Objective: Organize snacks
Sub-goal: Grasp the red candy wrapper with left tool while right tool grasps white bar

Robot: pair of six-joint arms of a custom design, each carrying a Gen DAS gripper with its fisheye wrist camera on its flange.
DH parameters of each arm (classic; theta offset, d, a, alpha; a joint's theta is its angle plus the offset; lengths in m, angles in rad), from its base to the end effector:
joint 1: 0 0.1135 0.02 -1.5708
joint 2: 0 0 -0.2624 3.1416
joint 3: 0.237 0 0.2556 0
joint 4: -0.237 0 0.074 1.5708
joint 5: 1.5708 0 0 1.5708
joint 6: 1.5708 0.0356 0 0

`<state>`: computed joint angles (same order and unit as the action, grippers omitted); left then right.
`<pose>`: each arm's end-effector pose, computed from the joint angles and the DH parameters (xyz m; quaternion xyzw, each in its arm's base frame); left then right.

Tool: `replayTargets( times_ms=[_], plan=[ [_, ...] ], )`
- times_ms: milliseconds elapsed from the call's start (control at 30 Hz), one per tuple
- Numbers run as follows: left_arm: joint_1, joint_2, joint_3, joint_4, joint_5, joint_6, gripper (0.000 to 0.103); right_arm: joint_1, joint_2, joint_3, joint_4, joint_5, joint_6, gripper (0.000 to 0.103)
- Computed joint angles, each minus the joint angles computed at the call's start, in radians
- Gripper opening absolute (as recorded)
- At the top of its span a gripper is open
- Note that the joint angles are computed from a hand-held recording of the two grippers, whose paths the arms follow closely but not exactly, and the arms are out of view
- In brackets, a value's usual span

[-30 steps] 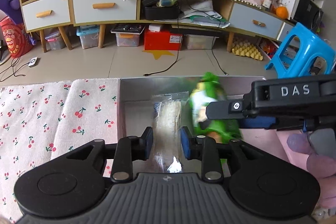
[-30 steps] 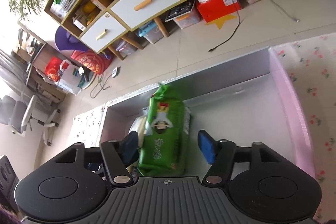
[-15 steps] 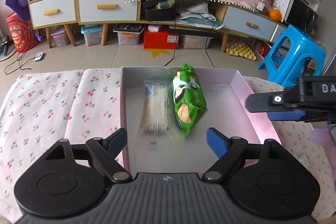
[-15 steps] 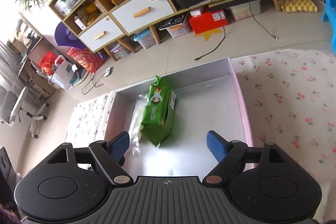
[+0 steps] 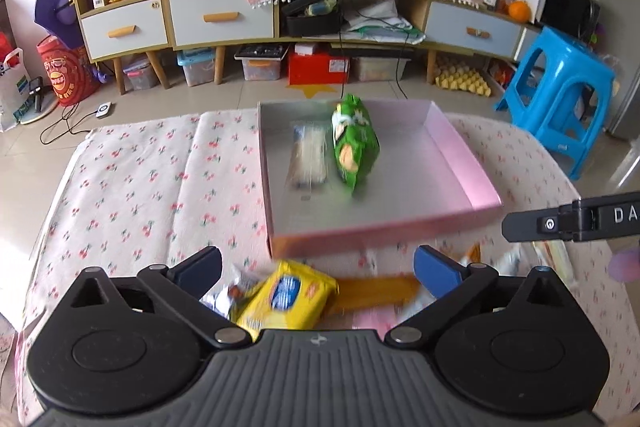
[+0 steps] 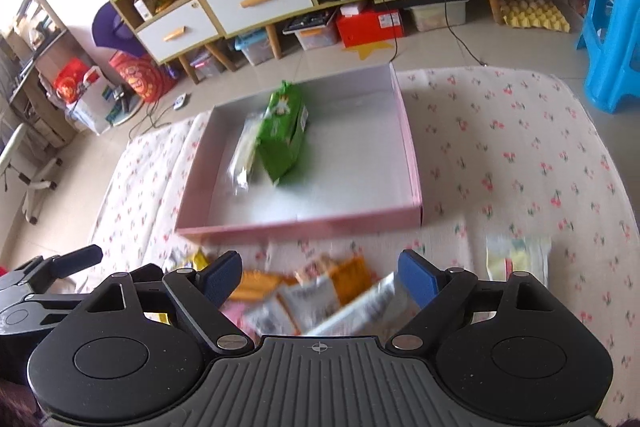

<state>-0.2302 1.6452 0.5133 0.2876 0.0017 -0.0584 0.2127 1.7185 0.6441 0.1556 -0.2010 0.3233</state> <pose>0.2650 -0.0622 0.0938 0.0805 0.9313 -0.0519 0.3515 0.2876 0.0694 0.0966 0.0200 0.9429 0.1760 0.2821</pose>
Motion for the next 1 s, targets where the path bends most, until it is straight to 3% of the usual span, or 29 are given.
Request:
replayTargets(
  times_ms=[133,267,433,600,800,867,1000],
  plan=[
    [0.011,0.004,-0.096,0.123,0.005,0.008,0.103,0.012,-0.033,-0.125,0.129,0.031,-0.030,0.094],
    [-0.006,0.068,-0.138,0.237,-0.068,0.067,0.103,0.012,-0.005,-0.160,0.171,0.075,-0.095,0.094],
    [0.045,0.144,-0.177,0.347,-0.009,0.118,0.102,-0.003,0.047,-0.216,0.246,0.078,-0.156,0.094],
    [0.127,0.174,-0.182,0.317,0.121,0.126,0.097,-0.001,0.083,-0.231,0.268,0.074,-0.159,0.094],
    [0.159,0.211,-0.161,0.278,0.215,0.086,0.086,0.000,0.136,-0.198,0.268,-0.013,-0.085,0.094],
    [0.162,0.227,-0.139,0.242,0.248,0.067,0.078,0.000,0.160,-0.177,0.269,-0.035,-0.054,0.094],
    [0.167,0.251,-0.118,0.225,0.272,0.067,0.073,-0.002,0.208,-0.135,0.286,-0.062,0.029,0.094]
  ],
)
